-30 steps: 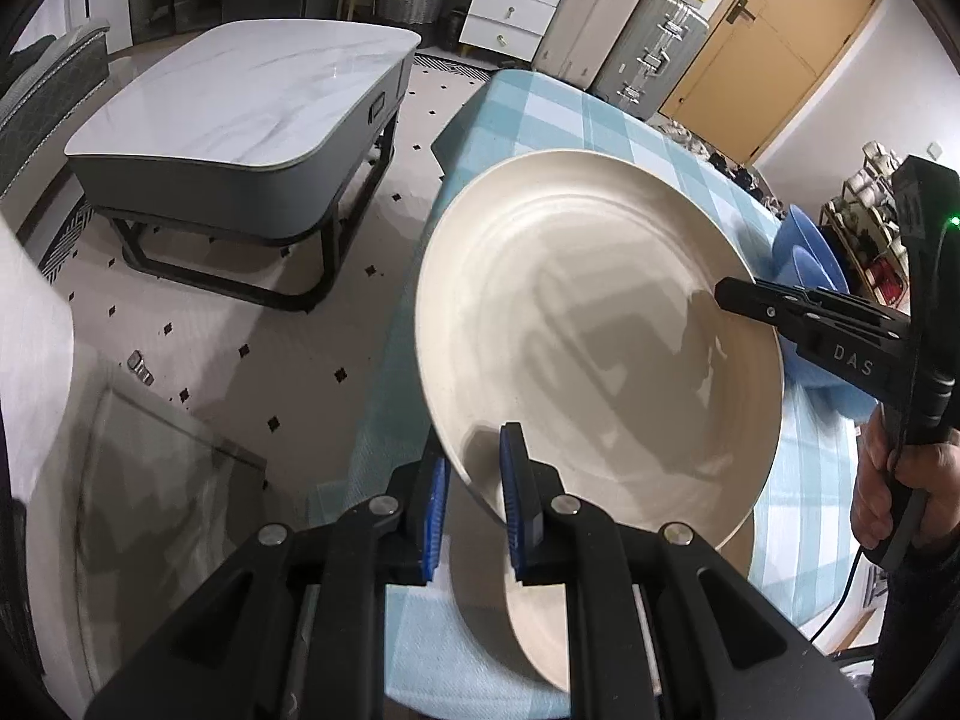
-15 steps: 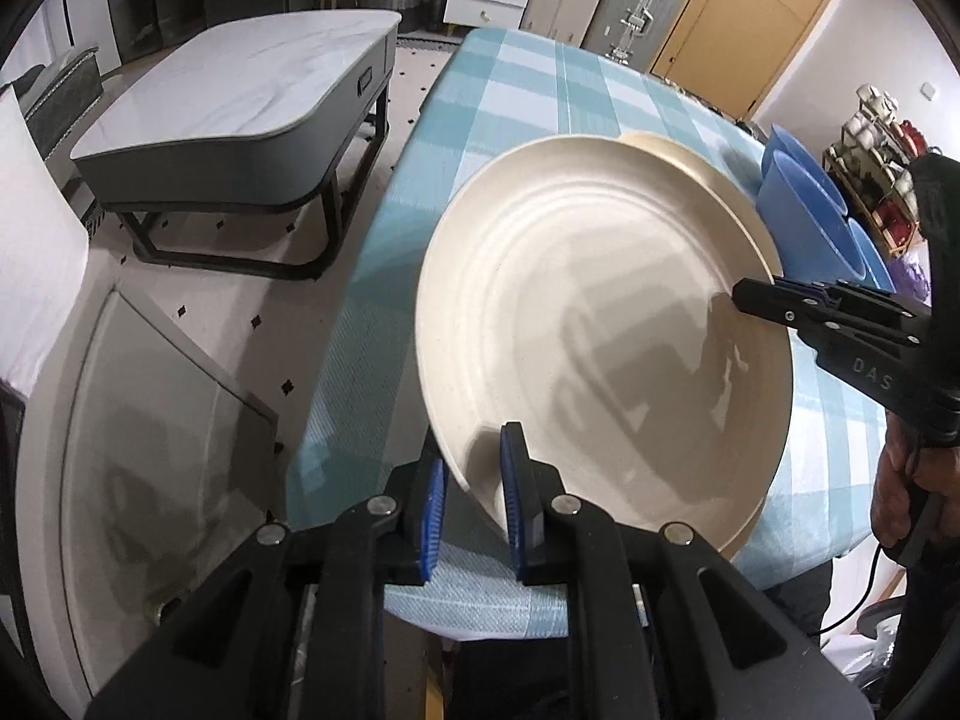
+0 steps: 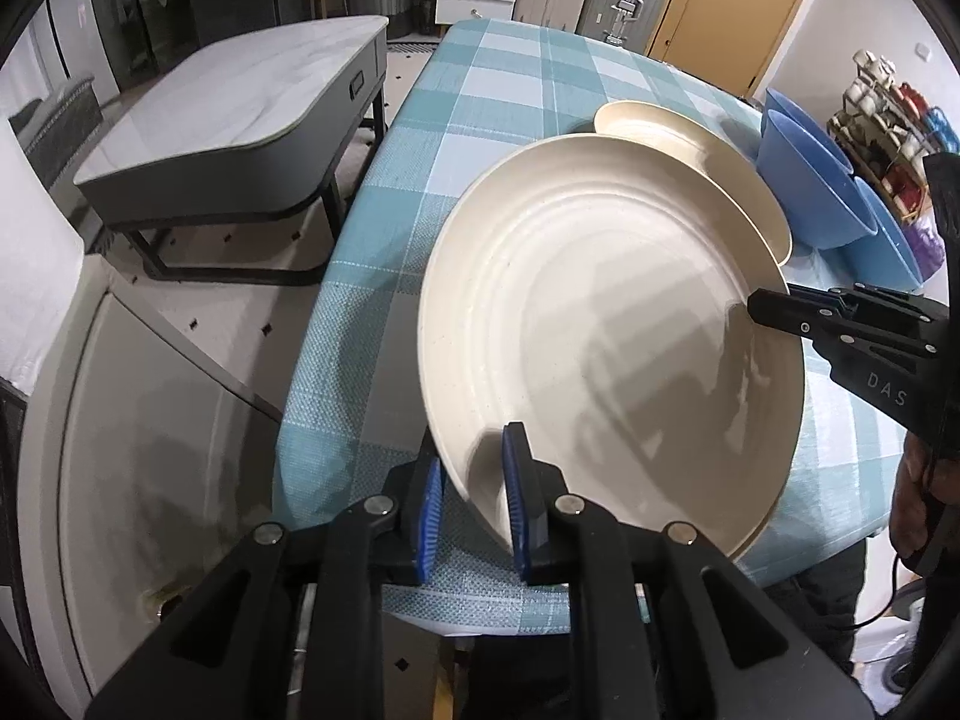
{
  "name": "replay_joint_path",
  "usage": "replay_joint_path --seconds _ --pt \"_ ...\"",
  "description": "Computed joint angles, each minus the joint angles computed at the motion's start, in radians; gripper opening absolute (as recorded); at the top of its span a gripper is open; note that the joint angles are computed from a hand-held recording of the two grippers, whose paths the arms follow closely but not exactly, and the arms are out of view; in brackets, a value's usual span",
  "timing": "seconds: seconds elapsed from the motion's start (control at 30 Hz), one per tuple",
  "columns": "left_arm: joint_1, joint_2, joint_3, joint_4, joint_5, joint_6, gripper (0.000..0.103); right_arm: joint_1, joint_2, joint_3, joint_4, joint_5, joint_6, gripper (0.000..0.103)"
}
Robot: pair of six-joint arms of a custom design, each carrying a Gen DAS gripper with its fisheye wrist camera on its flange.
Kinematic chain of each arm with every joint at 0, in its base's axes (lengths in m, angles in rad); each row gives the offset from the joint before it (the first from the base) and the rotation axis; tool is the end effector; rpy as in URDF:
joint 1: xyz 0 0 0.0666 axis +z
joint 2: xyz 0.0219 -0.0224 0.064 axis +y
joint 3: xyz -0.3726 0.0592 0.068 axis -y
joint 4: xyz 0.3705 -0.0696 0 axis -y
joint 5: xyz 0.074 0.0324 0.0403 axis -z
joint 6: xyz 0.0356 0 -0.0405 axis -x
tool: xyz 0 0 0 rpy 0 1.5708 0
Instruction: Organize plates and bowls
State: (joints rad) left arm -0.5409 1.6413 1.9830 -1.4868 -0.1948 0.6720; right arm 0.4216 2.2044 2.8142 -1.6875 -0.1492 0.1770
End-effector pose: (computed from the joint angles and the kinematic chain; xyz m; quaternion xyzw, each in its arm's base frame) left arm 0.4404 -0.2570 0.5223 -0.0842 0.9694 -0.0417 0.2269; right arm 0.5934 0.2715 0.5065 -0.3025 0.9187 0.1014 0.2327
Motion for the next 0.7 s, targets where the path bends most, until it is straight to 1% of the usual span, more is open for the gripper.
replay_joint_path --seconds 0.13,0.27,0.37,0.57,0.7 --pt "-0.005 0.003 0.004 -0.003 -0.024 -0.001 0.016 -0.007 -0.02 -0.043 0.015 -0.018 -0.008 0.012" --pt "-0.021 0.013 0.021 -0.028 -0.075 -0.012 0.017 -0.008 -0.036 -0.078 0.028 -0.022 -0.009 0.012" --pt "-0.029 0.019 0.028 -0.037 -0.097 -0.017 0.017 -0.007 -0.054 -0.116 0.044 -0.019 -0.009 0.012" --pt "-0.031 0.023 0.034 -0.039 -0.105 -0.018 0.017 -0.009 -0.078 -0.157 0.067 -0.025 -0.011 0.012" --pt "-0.036 0.027 0.037 -0.045 -0.106 -0.024 0.018 -0.011 -0.073 -0.15 0.062 -0.027 -0.013 0.012"
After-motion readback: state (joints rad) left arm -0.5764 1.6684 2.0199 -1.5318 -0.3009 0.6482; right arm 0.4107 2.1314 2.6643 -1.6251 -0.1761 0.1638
